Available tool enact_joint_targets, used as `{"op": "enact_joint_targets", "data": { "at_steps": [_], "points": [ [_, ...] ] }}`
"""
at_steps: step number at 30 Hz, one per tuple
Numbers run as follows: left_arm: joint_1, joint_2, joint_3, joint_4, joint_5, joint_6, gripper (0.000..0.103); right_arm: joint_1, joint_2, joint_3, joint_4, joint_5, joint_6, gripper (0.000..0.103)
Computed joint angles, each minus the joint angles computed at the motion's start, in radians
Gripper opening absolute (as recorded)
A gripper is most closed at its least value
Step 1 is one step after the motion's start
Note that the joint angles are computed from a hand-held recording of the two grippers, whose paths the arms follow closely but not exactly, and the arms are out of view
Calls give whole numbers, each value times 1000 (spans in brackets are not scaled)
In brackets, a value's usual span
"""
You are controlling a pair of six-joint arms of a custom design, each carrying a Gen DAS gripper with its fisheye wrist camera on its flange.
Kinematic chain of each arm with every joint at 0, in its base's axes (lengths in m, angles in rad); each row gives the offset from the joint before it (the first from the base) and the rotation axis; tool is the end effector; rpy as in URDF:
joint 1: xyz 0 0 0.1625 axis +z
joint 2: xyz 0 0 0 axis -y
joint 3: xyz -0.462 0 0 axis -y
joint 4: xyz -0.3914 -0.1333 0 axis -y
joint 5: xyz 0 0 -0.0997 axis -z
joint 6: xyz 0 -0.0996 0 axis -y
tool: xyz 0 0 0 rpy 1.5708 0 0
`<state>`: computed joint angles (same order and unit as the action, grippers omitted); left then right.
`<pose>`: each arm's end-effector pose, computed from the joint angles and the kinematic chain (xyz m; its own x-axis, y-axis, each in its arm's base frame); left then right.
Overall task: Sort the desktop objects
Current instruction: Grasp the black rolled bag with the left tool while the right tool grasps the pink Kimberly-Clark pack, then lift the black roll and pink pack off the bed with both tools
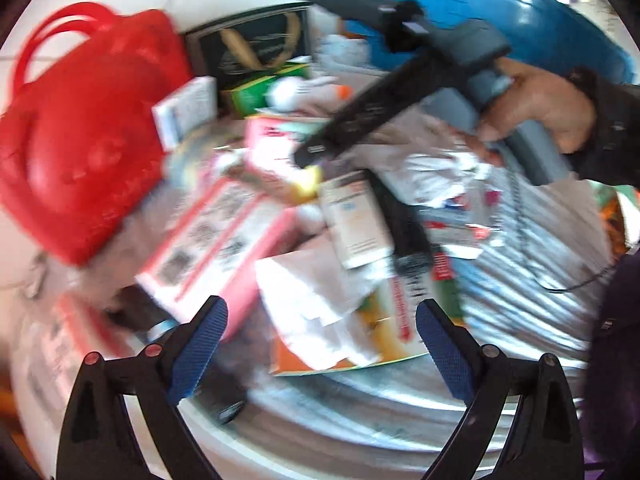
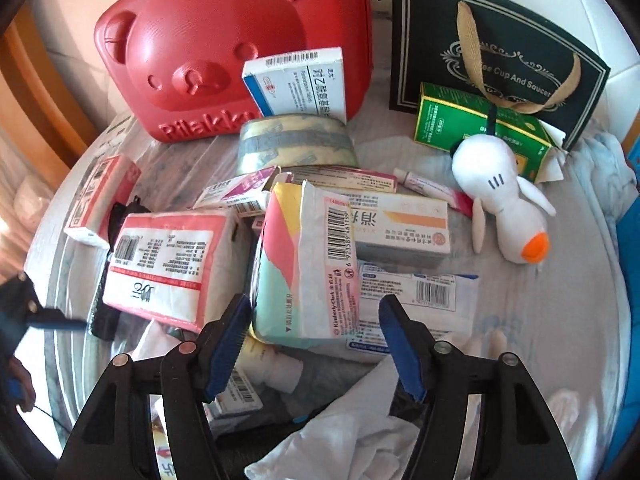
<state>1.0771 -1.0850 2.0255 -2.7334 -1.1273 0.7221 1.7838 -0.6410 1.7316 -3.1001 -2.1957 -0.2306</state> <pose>-0.1120 -0.5796 0.1891 -0.3250 0.8265 -0.4597 0.9022 0.4167 0.1113 0.2162 -0.6445 0.0609 -0.7791 -0.1327 0.6127 -0.3795 0.8777 -0.2925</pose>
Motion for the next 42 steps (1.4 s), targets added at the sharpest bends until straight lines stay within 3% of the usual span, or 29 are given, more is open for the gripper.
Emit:
{"op": "enact_joint_targets", "data": {
  "at_steps": [4,7,10,12,15,24,26,27,32,42],
  "points": [
    [18,27,-11,-125,183,-171,97,3,4,-3,7,12,-2,67],
    [61,44,-74,-30,205,-384,97,3,9,-8,25,20,7,67],
    [95,63,-109,13,185,-481,76,5,17,-15,44,21,7,67],
    [103,79,-119,30,193,-534,54,5,21,-19,47,18,1,67],
    [102,106,-123,35,229,-550,43,1,27,-27,55,21,8,67],
    [92,133,-119,-3,261,-534,40,-14,58,-74,88,13,30,66],
    [98,123,-113,-4,246,-553,36,-20,64,-74,79,26,16,57],
    [98,112,-103,-8,236,-566,35,-22,60,-69,83,33,17,45],
    [71,19,-3,-67,242,-594,34,-1,8,11,-20,41,-38,45],
    [6,-123,111,-52,239,-654,34,43,-92,129,-88,68,-24,45]
  ]
}}
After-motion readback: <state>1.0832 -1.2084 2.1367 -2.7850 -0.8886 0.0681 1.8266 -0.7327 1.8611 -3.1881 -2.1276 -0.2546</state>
